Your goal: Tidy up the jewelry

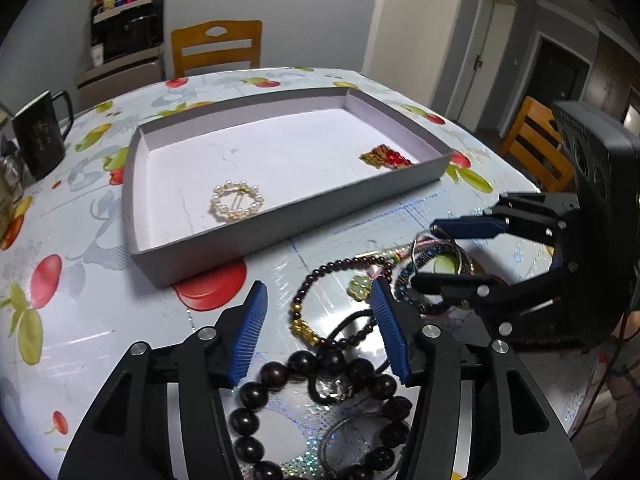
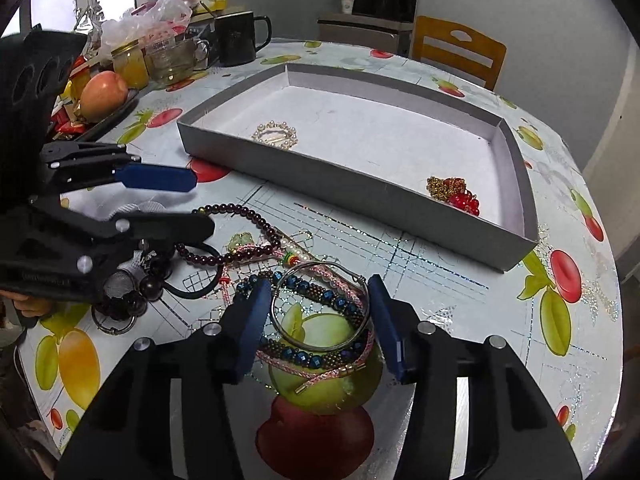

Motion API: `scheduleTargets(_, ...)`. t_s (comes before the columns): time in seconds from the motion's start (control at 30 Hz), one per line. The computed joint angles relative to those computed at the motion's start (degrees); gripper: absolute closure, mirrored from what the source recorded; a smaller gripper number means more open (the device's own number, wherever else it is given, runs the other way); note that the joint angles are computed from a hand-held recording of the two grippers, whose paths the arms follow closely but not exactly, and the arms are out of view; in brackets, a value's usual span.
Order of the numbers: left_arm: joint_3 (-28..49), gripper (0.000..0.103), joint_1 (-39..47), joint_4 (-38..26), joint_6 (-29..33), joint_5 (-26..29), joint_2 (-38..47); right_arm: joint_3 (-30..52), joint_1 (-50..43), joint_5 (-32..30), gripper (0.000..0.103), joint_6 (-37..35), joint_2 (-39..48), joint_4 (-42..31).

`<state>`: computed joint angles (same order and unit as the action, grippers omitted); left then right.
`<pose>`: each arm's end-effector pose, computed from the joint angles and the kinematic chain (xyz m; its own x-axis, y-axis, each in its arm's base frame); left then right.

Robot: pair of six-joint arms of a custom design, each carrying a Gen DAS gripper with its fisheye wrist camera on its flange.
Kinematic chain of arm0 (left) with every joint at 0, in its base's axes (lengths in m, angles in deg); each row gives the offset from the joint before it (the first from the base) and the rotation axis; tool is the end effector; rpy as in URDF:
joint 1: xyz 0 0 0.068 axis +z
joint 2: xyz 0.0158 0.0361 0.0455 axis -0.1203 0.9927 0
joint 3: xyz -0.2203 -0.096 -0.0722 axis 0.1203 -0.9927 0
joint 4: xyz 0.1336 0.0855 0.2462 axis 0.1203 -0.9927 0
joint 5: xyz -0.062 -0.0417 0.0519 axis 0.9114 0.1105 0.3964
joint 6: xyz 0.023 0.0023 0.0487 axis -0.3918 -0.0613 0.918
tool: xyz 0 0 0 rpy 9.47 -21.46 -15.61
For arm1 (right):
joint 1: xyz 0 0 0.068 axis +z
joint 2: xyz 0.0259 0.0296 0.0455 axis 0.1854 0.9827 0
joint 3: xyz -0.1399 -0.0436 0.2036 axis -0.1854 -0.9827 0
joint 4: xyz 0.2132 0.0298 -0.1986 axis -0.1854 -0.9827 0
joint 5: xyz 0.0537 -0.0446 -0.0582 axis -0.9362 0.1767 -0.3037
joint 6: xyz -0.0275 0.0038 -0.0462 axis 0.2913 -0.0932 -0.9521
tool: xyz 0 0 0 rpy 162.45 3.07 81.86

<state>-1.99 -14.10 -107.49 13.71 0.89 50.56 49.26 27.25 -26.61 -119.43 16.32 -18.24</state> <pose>0.1740 -0.0230 0.2020 -0.7344 -0.0332 -0.6779 0.0538 0.9928 -0.1068 0.2730 0.0966 0.1996 -0.4249 -0.6406 -0.6396 -0.8351 0.5500 0.0039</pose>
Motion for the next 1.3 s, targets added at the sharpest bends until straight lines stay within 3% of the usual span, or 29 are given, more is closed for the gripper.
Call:
scheduleTargets(0.27,-0.46,0.044,-6.82,-0.71,0.53,-5.10,-2.46,0.36,-3.51,-4.47,0.053,0.66,-0.61,0.20)
scheduleTargets(0.4,0.62,0.046,-9.75,-0.23,0.18,-9.57,0.95,0.76,-4.12,-4.85,0.053,0.56,-0.39,-0.03)
scheduleTargets(0.53,0.66,0.054,-3.12,0.96,0.50,-3.69,1.58,0.53,-4.58,-5.28,0.053,0.37,-0.67,-0.14)
scheduleTargets(0.67,1.54,0.075,0.32,0.87,0.25,-1.19,5.13,0.58,-4.74,-5.35,0.053,0.25,-0.61,-0.28)
scheduleTargets(0.8,2.06,0.083,-2.98,0.30,0.40,-5.20,6.64,0.63,-4.73,-5.37,0.053,0.20,-0.55,-0.14)
scheduleTargets(0.9,2.36,0.096,-5.58,0.09,-0.31,-9.33,7.49,0.84,-4.73,-5.58,0.053,0.27,-0.80,-0.33)
scheduleTargets(1.3,4.69,0.097,-0.95,-2.61,-1.56,0.22,-0.20,4.38,-4.37,-6.43,0.053,1.49,-1.80,-2.38)
